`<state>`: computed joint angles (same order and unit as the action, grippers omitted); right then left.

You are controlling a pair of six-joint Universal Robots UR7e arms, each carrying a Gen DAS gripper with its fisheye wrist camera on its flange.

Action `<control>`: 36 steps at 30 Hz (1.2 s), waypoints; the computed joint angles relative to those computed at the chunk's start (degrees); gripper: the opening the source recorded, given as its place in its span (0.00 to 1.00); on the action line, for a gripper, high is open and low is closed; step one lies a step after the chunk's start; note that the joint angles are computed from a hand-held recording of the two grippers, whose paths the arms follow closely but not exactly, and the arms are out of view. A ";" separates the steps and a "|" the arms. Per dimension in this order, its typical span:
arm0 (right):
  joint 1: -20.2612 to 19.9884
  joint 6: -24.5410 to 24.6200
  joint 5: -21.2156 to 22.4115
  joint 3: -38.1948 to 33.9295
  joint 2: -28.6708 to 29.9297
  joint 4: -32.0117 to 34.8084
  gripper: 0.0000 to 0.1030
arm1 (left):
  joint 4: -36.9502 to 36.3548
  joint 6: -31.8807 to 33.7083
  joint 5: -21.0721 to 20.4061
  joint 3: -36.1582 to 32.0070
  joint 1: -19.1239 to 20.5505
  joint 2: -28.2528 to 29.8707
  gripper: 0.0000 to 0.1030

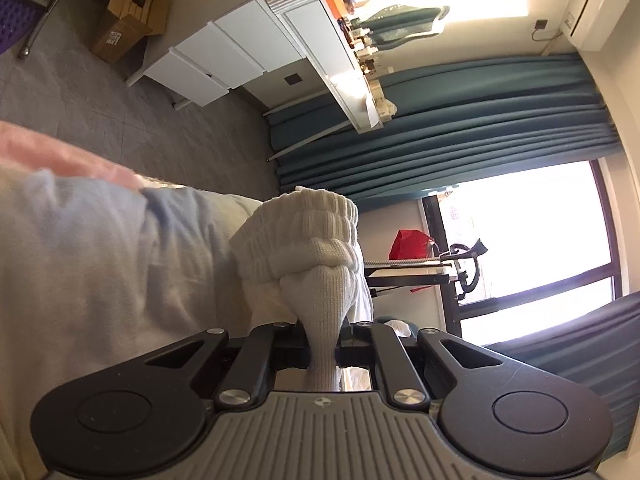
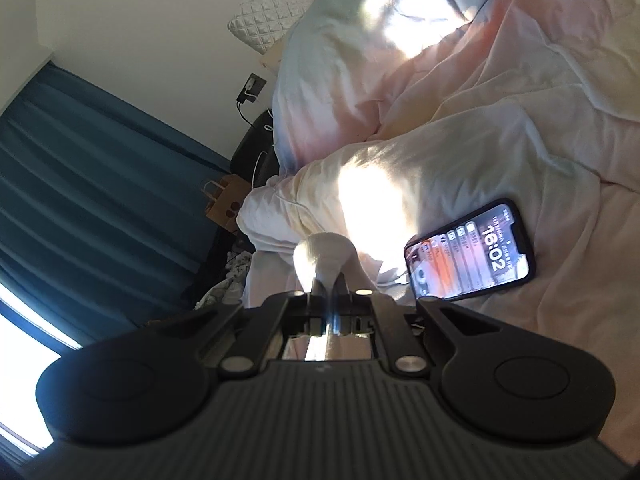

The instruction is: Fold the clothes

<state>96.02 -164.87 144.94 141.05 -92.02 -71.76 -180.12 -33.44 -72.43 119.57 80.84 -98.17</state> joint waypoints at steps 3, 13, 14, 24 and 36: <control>0.35 -5.06 -0.71 -5.00 2.13 1.75 0.06 | 2.99 0.34 0.50 -5.02 -0.71 3.47 0.09; -3.39 -16.37 -1.71 -38.23 21.02 19.81 0.06 | 17.58 -2.20 3.46 -34.62 -0.08 28.17 0.09; -3.99 -17.36 -1.67 -42.16 23.60 21.56 0.06 | 19.38 -1.91 4.03 -38.34 0.32 31.20 0.09; -11.17 -23.48 -1.33 -75.14 47.27 37.95 0.06 | 27.63 7.15 10.99 -64.16 1.22 53.34 0.11; -12.10 -14.35 -14.90 -66.37 40.18 46.06 0.20 | 19.33 11.18 2.41 -54.16 1.53 47.58 0.47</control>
<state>83.92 -179.22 130.04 74.68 -51.84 -25.69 -160.79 -22.26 -70.02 65.42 82.37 -50.60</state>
